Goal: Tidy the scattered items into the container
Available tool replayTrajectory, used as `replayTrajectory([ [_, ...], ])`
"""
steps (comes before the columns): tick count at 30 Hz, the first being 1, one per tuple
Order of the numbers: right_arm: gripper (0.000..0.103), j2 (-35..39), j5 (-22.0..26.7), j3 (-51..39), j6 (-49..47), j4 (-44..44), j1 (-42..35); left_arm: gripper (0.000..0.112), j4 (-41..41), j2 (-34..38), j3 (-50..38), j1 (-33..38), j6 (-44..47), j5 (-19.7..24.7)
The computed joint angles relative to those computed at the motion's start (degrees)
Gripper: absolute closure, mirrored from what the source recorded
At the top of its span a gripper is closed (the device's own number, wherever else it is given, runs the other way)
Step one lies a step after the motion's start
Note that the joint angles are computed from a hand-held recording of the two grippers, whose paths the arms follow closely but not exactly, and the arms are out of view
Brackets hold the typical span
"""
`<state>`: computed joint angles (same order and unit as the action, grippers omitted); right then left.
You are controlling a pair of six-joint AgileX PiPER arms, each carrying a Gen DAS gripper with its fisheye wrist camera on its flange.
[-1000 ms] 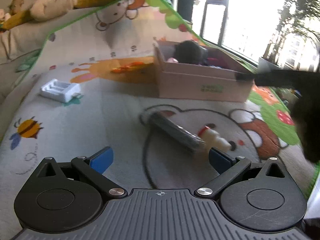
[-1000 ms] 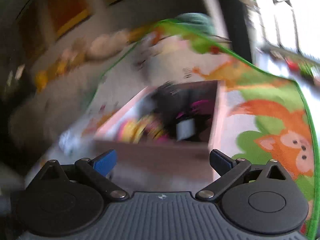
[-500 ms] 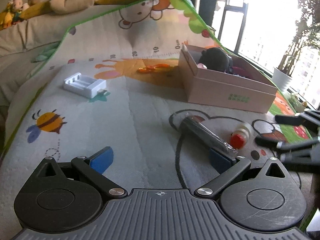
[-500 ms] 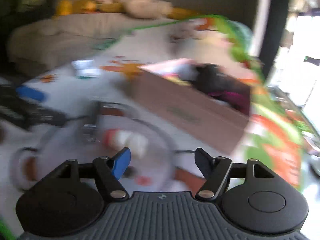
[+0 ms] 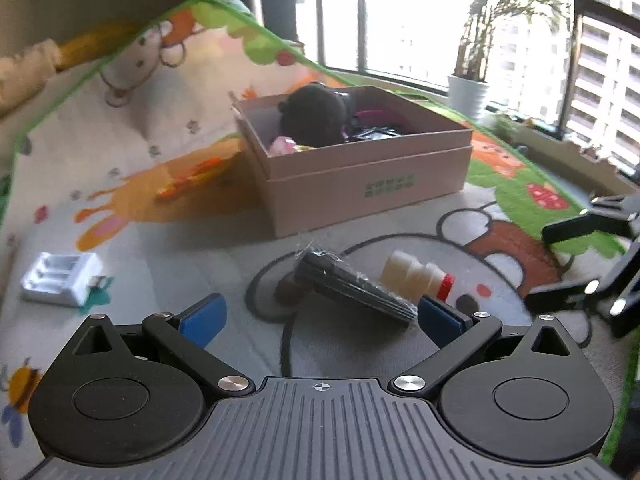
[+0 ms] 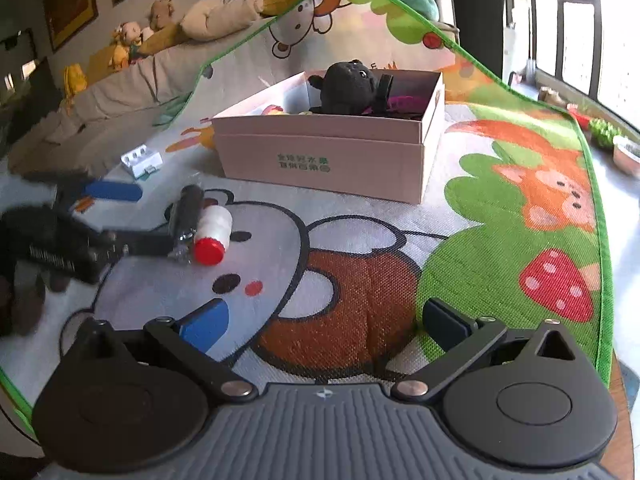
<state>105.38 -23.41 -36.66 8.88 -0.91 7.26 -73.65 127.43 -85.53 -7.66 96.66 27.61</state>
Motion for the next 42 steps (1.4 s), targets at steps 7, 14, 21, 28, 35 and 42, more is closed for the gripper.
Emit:
replayTrajectory([
  [7, 0.0, 1.0, -3.2, 0.7, -6.0, 5.8, 1.8, 0.009, 1.8, 0.1, 1.2, -2.3, 0.1, -1.1],
  [14, 0.0, 1.2, -4.4, 1.2, -5.6, 6.0, 1.9, 0.009, -14.8, -0.4, 3.5, -6.4, 14.2, -14.2],
  [21, 0.0, 0.6, 1.8, -1.8, -10.3, 9.1, 2.7, 0.009, -9.4, -0.9, 3.7, -5.5, 9.8, -11.6],
  [28, 0.046, 0.4, 1.4, -6.5, -9.2, 4.7, 5.6, 0.009, -15.3, -3.8, 8.3, -1.1, 10.0, -10.6],
  [35, 0.079, 6.2, 5.6, -14.4, -19.8, 9.4, 9.0, 0.009, -14.4, -4.2, 9.2, 2.5, 7.6, -6.5],
  [42, 0.079, 3.2, 4.1, -10.0, -28.3, 18.5, 6.2, 0.009, -2.7, -1.6, 3.7, 0.8, 1.1, -3.4],
])
